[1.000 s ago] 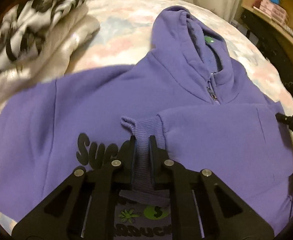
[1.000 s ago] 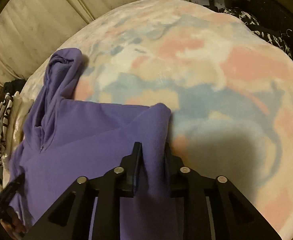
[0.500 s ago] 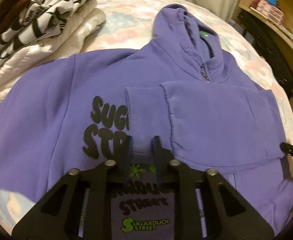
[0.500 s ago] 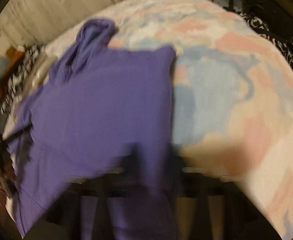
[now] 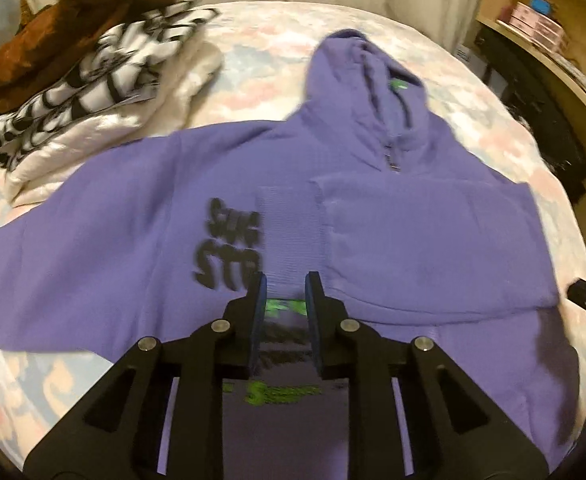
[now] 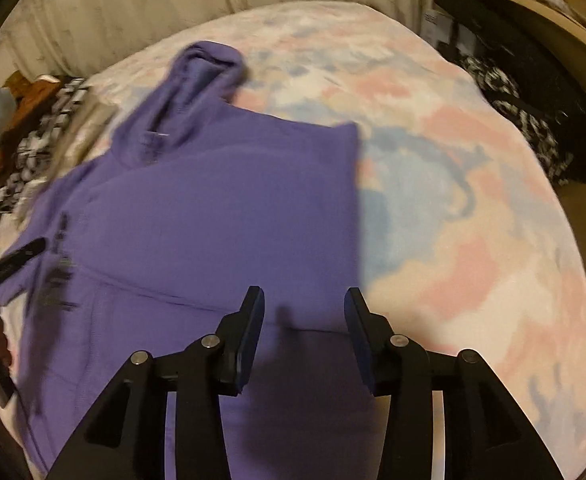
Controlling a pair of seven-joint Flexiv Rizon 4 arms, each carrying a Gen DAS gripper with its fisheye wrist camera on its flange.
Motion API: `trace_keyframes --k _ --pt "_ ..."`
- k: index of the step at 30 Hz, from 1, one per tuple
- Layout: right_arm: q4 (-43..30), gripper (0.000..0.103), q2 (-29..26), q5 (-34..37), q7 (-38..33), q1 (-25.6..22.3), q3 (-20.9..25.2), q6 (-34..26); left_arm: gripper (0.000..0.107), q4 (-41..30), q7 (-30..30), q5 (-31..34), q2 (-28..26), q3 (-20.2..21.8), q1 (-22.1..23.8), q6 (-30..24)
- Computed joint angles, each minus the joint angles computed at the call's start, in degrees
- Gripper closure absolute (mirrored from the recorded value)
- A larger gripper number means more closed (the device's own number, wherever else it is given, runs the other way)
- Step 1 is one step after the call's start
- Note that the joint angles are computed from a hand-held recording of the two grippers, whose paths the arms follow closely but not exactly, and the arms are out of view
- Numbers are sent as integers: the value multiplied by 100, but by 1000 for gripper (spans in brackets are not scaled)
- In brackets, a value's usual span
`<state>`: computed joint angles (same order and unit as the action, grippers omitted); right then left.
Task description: Fold large clothes
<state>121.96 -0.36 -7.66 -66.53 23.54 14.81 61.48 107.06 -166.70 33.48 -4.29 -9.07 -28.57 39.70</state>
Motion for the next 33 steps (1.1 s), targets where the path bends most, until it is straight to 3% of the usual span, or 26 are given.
trace_keyframes --k 5,9,13,16,19,21,23,30,33 --pt "-567 61 -540 558 -116 445 278 257 90 -578 12 134 -552 -62 -164 58" --pt "-682 61 -994 91 438 791 255 610 90 -976 -60 159 -1058 133 -378 172" --pt "-422 61 -1129 -793 1307 937 -125 704 90 -916 153 -118 -1303 351 -457 326" --pt "-85 63 -996 -871 1296 630 -164 1103 90 -734 241 -68 -1196 471 -523 535" --pt "462 63 -644 -1889 2114 478 -536 1273 93 -546 205 -81 -1080 517 -521 708" --pt "640 67 -501 -1711 2047 216 -425 1389 93 -494 151 -59 -1042 527 -518 775" --pt "726 68 -434 -1622 2013 66 -357 1484 93 -558 122 15 -1046 520 -557 629" --pt "993 63 -228 -2788 2749 -120 -379 1271 93 -640 -51 126 -978 478 -614 340" --pt "984 61 -248 -2739 2643 -244 -255 1271 93 -645 -157 166 -916 431 -646 239"
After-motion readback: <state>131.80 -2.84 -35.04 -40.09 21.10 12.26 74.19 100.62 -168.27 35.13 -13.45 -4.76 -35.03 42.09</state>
